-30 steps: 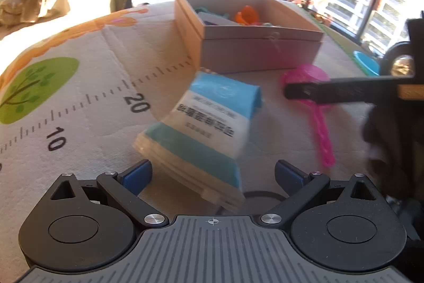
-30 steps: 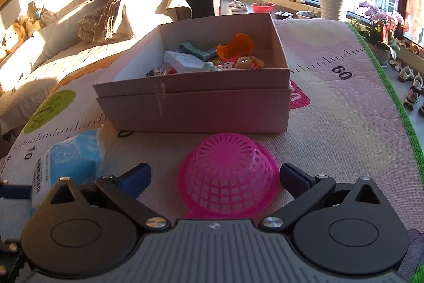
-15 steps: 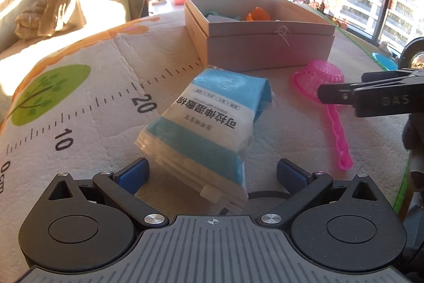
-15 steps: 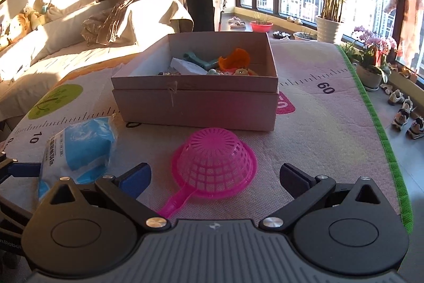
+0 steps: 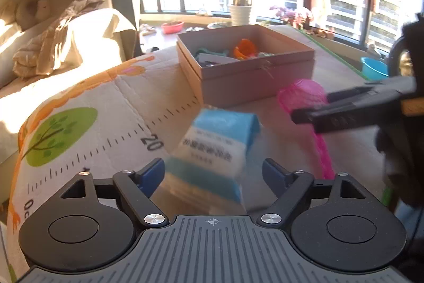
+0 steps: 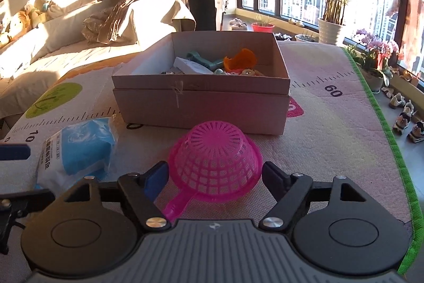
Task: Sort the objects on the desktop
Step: 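Lower the tissue pack and pink strainer into the box and open both tools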
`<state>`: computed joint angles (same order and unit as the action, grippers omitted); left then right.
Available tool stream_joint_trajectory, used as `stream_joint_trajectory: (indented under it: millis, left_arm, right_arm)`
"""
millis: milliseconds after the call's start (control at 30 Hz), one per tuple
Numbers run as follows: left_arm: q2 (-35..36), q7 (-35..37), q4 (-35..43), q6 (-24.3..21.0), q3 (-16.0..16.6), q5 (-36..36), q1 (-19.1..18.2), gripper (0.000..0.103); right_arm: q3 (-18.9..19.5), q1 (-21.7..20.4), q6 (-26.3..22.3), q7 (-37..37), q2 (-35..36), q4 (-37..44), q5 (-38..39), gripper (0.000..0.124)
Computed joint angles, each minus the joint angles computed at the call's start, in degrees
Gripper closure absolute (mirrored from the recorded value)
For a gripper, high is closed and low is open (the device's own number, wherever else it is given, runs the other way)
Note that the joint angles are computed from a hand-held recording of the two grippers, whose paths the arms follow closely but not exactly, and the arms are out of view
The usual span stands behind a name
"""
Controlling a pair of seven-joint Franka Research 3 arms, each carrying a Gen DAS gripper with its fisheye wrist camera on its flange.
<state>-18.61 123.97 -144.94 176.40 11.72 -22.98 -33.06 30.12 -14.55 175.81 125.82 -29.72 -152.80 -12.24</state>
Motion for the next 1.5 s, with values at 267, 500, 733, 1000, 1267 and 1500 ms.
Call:
stream_joint_trajectory:
  millis: [267,500,733,1000,1267,1500]
  left_arm:
    - [8.7,-1.4,9.3,-8.2,-5.8,0.8,6.5,0.013]
    - [4.6,6.0,7.6,-9.1,-8.1,-7.4,8.3,0.042]
    - [9.4,18.8,17.9,-4.0,-7.6,-22.7,4.3,0.042]
    - [27.7,9.6,37.8,-4.9,-14.0,-11.5,9.8,0.041]
    - [31.0,5.5,39.7,-7.2,-17.1,-3.1,14.3,0.02]
    - [19.7,25.6,26.5,-3.0,-28.1,-34.2,25.2,0.004]
  right_arm:
    - [-3.9,4.6,-2.1,-3.2,-3.8,-1.6,0.9,0.046]
    - [-11.5,12.0,-1.7,-8.3,-7.6,-3.3,5.8,0.066]
    - [-10.9,10.3,1.5,-12.1,-9.1,-3.8,10.6,0.073]
    - [-6.8,7.7,-2.0,-12.1,-6.8,-3.2,10.0,0.066]
    - [-3.4,3.2,-3.2,-7.3,-4.1,-2.0,6.3,0.039]
    - [-5.1,5.2,-3.1,-5.4,-0.2,-0.7,2.7,0.05]
